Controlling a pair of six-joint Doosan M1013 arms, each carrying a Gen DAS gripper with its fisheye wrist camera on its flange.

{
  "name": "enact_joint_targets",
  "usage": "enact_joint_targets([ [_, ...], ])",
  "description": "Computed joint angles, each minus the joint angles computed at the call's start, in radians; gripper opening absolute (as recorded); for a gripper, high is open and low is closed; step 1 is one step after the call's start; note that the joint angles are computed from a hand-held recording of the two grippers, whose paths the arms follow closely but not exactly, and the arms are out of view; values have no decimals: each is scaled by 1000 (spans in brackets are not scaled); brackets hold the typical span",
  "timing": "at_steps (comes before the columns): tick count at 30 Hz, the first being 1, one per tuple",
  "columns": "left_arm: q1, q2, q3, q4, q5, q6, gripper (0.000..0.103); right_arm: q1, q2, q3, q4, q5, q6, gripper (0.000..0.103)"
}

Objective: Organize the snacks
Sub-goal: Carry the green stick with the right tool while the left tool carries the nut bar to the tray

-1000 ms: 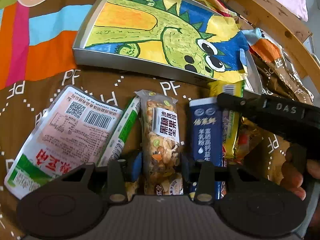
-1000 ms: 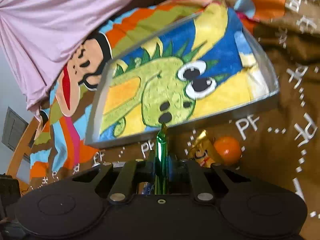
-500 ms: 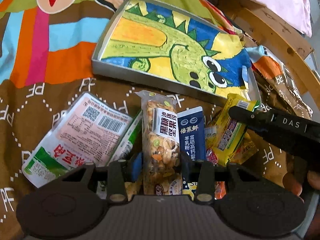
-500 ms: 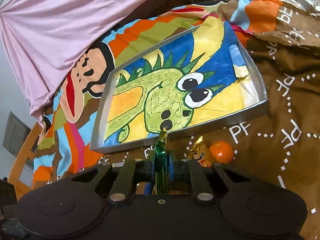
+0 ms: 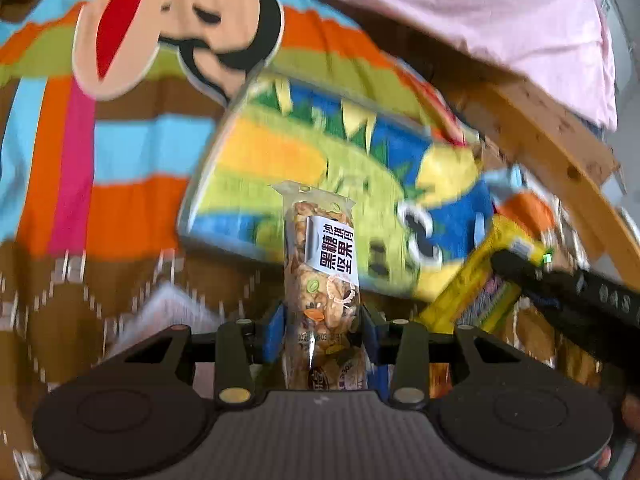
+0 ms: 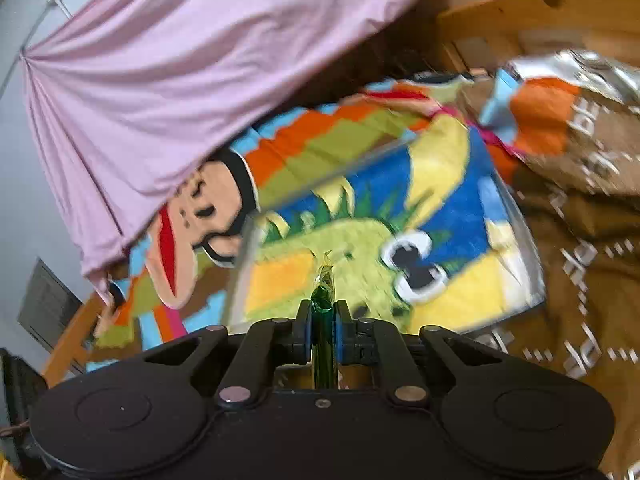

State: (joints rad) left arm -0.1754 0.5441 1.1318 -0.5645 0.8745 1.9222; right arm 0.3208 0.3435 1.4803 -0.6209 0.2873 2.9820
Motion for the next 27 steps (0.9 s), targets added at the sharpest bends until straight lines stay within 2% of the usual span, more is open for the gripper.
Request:
enact_joint_targets([
  [4,-1,46,-70,-62,-18,-23,44,-10,25,-26,-70,-6,60,11],
  [8,-7,96,-132,-117,-61,-33,44,-25,55,-37,-146,-38,185,11],
  [11,-15,124,-158,-108,-105,-27,44,-33,81,-54,-179,-39,256,11],
  [14,-16,158,-189,-97,-126,-97,44,-37,105,-71,-219,-38,330,11],
  [19,-20,190,-208,-44,-114,-156,44,-41,129,-88,-191,-9,299,13],
  [25,-30,184,-187,-25,-121,-119,44,-40,137,-103,-129,47,223,16],
  [27,-37,181,-183,11,-130,-119,44,-37,140,-118,-91,90,163,18],
])
